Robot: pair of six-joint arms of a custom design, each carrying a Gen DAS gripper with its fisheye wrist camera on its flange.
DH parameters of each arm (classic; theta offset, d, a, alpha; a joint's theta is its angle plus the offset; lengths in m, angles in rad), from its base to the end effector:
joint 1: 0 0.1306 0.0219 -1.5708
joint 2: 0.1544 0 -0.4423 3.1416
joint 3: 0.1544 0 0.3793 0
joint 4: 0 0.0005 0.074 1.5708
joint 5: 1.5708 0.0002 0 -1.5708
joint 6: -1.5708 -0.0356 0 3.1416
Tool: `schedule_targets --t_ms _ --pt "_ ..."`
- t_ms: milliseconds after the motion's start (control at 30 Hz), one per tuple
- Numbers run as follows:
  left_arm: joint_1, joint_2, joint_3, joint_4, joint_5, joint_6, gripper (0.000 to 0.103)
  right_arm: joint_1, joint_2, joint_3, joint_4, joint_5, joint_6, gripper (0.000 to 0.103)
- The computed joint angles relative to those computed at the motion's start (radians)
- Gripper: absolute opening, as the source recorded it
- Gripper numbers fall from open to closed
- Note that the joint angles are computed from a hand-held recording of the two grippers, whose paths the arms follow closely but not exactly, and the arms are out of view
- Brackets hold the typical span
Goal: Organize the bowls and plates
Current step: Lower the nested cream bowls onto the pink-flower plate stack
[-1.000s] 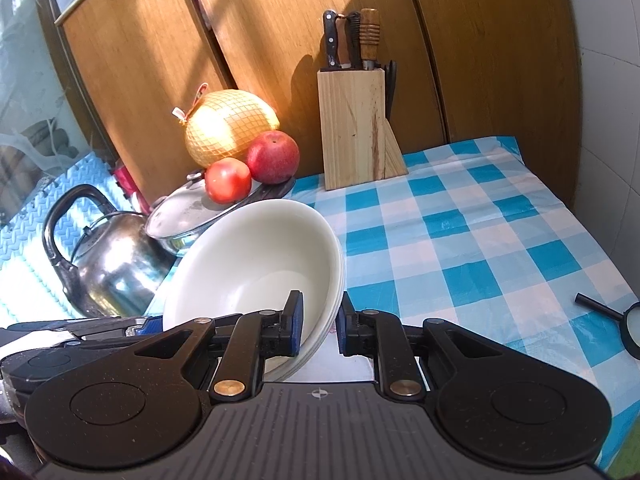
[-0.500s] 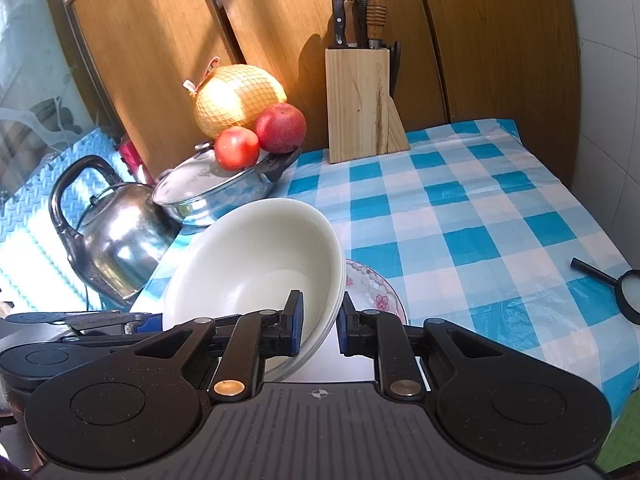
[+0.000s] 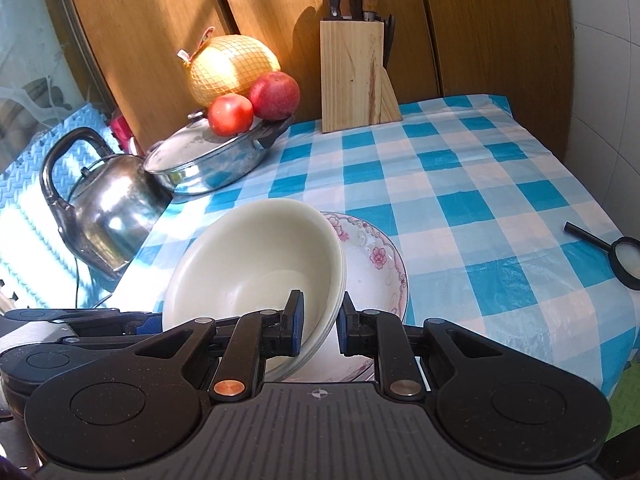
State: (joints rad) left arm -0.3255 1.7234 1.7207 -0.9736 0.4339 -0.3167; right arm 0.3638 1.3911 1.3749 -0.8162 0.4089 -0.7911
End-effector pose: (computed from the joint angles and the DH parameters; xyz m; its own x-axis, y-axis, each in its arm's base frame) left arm 0.5581 -0.2047 0.4630 -0.5860 0.4960 -0.6407 0.7322 0.6629 -0.1565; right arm 0.4366 0.1506 0.4876 -0.5402 0.4925 -0.6823 0.4378 0.8570 0.2719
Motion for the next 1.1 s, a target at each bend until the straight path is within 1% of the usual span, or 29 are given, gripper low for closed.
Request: schedule_targets --t_ms 67,200,367,500,700,800,1033,1100 --pt "0.002 0.010 0.009 -0.014 0.000 0.001 0.021 0.006 0.006 0.010 -0.015 0.004 0.001 0.024" --pt "-0.004 0.028 0.028 -0.034 -0.016 0.004 0.021 0.002 0.020 0.022 -0.032 -0.013 0.001 0.024" --pt "-0.012 0.049 0.047 -0.056 -0.044 -0.001 0.021 -0.018 0.027 0.009 -0.015 -0.051 -0.007 0.024" --pt "-0.016 0.064 0.062 -0.066 -0.059 -0.002 0.021 -0.031 0.038 0.010 -0.017 -0.085 -0.006 0.024" --pt "-0.019 0.080 0.083 -0.084 -0.061 -0.003 0.021 -0.043 0.045 0.006 -0.009 -0.107 -0.008 0.024" --pt "-0.019 0.092 0.100 -0.099 -0.056 -0.005 0.021 -0.048 0.048 0.014 -0.021 -0.115 -0.007 0.024" --pt "-0.018 0.096 0.109 -0.100 -0.062 -0.004 0.021 -0.056 0.058 0.025 -0.029 -0.125 -0.004 0.025" --pt "-0.016 0.099 0.119 -0.112 -0.054 -0.008 0.021 -0.057 0.060 0.029 -0.033 -0.133 -0.012 0.025"
